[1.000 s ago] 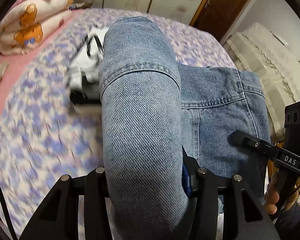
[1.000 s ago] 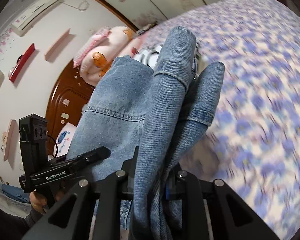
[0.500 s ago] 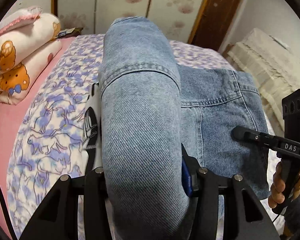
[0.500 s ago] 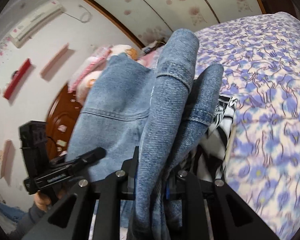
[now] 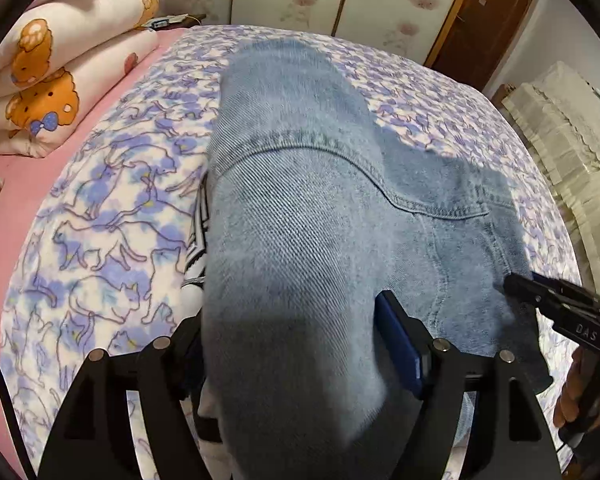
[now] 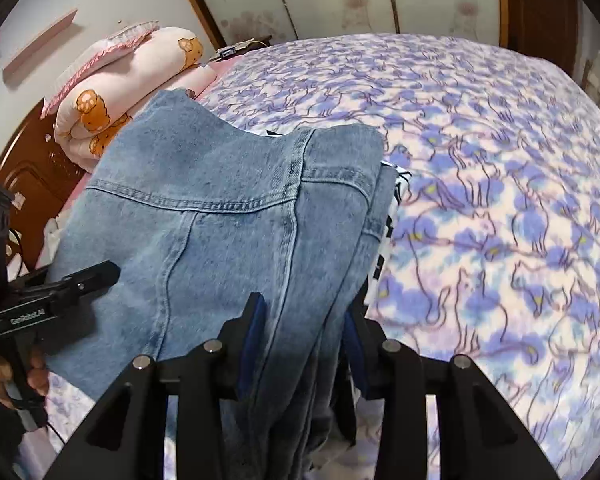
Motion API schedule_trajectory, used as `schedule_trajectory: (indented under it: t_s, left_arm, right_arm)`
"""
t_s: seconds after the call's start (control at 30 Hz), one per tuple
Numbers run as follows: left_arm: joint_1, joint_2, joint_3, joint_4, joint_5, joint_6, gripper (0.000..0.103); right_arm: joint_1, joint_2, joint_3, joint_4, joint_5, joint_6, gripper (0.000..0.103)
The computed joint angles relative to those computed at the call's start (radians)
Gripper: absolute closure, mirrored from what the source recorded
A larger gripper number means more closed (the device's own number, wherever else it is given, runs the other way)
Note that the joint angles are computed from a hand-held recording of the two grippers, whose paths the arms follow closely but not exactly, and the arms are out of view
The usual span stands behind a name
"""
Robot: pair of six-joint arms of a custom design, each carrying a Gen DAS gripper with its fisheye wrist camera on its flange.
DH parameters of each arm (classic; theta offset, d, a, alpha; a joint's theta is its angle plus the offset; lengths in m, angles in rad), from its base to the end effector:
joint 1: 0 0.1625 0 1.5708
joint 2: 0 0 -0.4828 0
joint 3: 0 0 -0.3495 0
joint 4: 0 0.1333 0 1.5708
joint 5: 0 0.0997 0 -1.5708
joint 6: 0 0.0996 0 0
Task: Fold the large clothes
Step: 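Carry the jacket with both tools and lower it onto the clothes stack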
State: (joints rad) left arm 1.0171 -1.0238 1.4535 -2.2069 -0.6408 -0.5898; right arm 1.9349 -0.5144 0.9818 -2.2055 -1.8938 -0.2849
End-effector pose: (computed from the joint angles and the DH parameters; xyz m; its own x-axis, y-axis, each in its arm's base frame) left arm -0.1756 -0.6893 0.3914 -0.7807 -0.3179 -0.5381 0.0968 0.7890 -0.6067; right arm 0.3964 -0.7547 0.1660 -0.7698 -0.5356 0.3472 -0.5913 0.8032 -0.0718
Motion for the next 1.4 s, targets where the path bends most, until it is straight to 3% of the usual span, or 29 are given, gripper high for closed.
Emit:
schedule_trajectory:
  t_s: [0.07,0.2,0.27,0.33,0.37,0.47,0.53,0.63,0.87,1.2,1.4]
  left_arm:
    - [-0.045,-0.025,0.048,-0.060,0.049,0.017,0.029]
    - [-0.108,-0.066,0.111,-0.145,0.098,0.059,0.034]
    - [-0.134,-0.083,0.137,-0.151,0.087,0.063,0.060]
    - [-0.149,-0.091,0.146,-0.087,0.077,0.028,0.073]
    - [-0.154,-0.092,0.157,-0.060,0.077,0.015,0.074]
    - [-0.173,-0.082,0.198,-0.031,0.158,0.021,0.075]
    - [-0.174,-0.077,0.202,0.022,0.190,-0.031,0.076]
    - [-0.160,-0.069,0.177,0.160,0.214,-0.115,0.082]
    - [-0.150,-0.055,0.154,0.218,0.224,-0.182,0.082]
    - [-0.174,-0.057,0.126,0.328,0.237,-0.334,0.082]
    - [-0.243,-0.074,0.110,0.429,0.198,-0.461,0.071]
  right_arm:
    - [0.005,-0.026,0.031,-0.029,0.003,-0.001,0.064]
    - [0.013,-0.103,0.142,-0.125,0.076,-0.052,0.065]
    - [0.019,-0.129,0.185,-0.158,0.111,-0.072,0.065]
    - [0.030,-0.149,0.231,-0.191,0.123,-0.083,0.065]
    - [0.037,-0.153,0.250,-0.201,0.116,-0.082,0.065]
    - [0.037,-0.150,0.283,-0.211,0.103,-0.088,0.065]
    - [0.041,-0.127,0.294,-0.214,0.000,-0.082,0.065]
    - [0.035,-0.103,0.316,-0.271,-0.120,-0.113,0.088]
    - [0.036,-0.096,0.317,-0.280,-0.144,-0.117,0.088]
    - [0.035,-0.160,0.334,-0.194,-0.105,-0.036,0.085]
    - [0.049,-0.258,0.372,-0.116,-0.064,-0.011,0.085]
